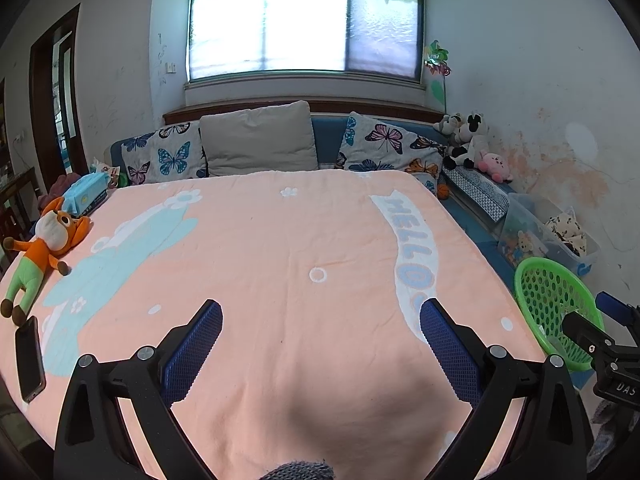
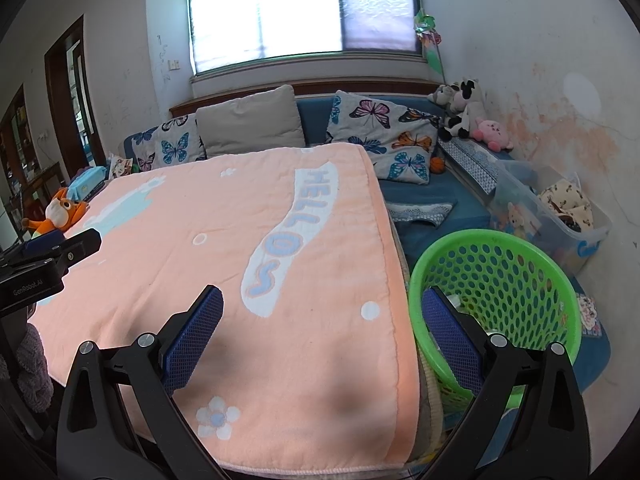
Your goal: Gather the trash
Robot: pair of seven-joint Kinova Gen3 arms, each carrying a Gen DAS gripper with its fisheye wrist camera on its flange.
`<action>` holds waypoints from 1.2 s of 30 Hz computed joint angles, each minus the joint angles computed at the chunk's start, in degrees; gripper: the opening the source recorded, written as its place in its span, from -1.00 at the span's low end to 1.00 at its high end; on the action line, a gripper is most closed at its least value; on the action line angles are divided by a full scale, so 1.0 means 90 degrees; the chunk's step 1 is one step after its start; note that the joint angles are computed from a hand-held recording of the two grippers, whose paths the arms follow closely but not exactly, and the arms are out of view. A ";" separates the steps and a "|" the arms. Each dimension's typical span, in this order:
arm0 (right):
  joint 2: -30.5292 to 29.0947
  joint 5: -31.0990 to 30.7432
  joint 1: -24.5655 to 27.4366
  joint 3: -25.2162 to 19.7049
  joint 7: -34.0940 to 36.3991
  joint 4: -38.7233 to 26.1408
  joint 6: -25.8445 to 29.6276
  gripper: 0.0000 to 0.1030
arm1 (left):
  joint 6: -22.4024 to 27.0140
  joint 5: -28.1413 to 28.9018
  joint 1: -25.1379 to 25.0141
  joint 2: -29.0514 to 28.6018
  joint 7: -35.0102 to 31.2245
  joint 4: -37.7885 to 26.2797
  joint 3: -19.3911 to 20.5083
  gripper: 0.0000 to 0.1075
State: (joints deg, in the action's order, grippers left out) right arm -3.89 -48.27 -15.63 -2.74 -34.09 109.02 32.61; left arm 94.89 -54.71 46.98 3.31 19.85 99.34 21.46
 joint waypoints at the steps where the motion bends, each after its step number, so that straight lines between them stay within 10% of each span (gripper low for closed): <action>1: 0.0002 -0.0014 0.0001 0.0008 0.0015 -0.0005 0.0012 0.92 | -0.0009 -0.0003 -0.0004 0.0006 0.0009 0.0007 -0.0005 0.78; 36: 0.0022 -0.0017 -0.0021 -0.0007 0.0034 -0.0042 0.0051 0.92 | 0.0206 0.0021 0.0165 0.0143 0.0195 -0.0025 -0.0030 0.78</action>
State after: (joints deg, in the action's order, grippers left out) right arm -3.69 -48.42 -15.82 -2.80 -33.78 108.64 33.06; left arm 96.75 -54.52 48.46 4.59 21.60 99.12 21.18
